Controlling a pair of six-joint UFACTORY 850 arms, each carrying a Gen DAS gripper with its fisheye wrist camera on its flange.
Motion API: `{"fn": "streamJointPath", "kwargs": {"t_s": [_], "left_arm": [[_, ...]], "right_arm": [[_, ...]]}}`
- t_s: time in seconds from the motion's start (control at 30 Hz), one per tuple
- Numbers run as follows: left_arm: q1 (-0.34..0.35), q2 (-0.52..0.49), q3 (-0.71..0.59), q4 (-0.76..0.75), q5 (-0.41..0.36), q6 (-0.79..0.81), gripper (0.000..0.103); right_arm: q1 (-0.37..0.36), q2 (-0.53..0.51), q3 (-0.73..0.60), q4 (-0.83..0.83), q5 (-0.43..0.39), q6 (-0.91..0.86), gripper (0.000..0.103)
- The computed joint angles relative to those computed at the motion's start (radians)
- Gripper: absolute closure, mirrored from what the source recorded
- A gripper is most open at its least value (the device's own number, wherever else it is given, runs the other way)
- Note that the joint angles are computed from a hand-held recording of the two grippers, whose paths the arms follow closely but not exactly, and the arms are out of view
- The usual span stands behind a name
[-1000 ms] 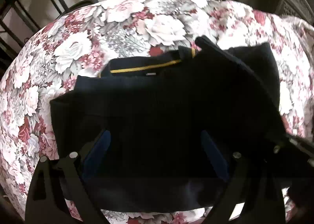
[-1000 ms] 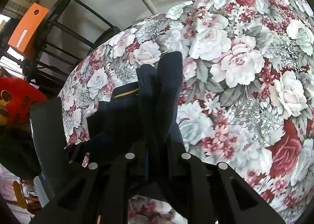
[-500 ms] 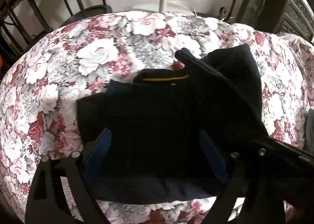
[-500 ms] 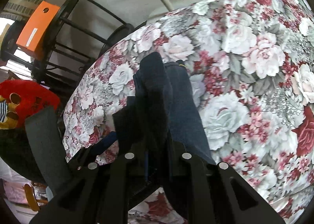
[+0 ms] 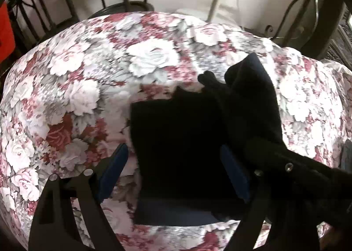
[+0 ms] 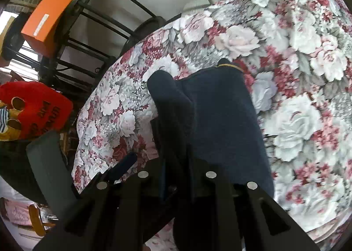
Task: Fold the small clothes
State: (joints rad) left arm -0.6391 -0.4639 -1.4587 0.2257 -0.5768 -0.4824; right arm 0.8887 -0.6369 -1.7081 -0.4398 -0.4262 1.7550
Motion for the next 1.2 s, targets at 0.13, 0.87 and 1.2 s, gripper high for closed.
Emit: {"fn": "streamJointPath", "kwargs": {"t_s": [0.13, 0.87, 1.2], "left_arm": [[0.027, -0.002, 0.011, -0.012, -0.008, -0.001, 0.025], [0.176, 0.037, 0.114, -0.783, -0.094, 0.635, 0.015], [0.112, -0.071, 0.017, -0.701, -0.153, 0.541, 0.009]], "right_arm": [[0.0, -0.071, -0.084, 0.029, -0.007, -0.024, 0.083], [0.078, 0.085, 0.099, -0.106, -0.045, -0.208, 0.062], [0.195, -0.019, 0.004, -0.229, -0.384, -0.458, 0.046]]}}
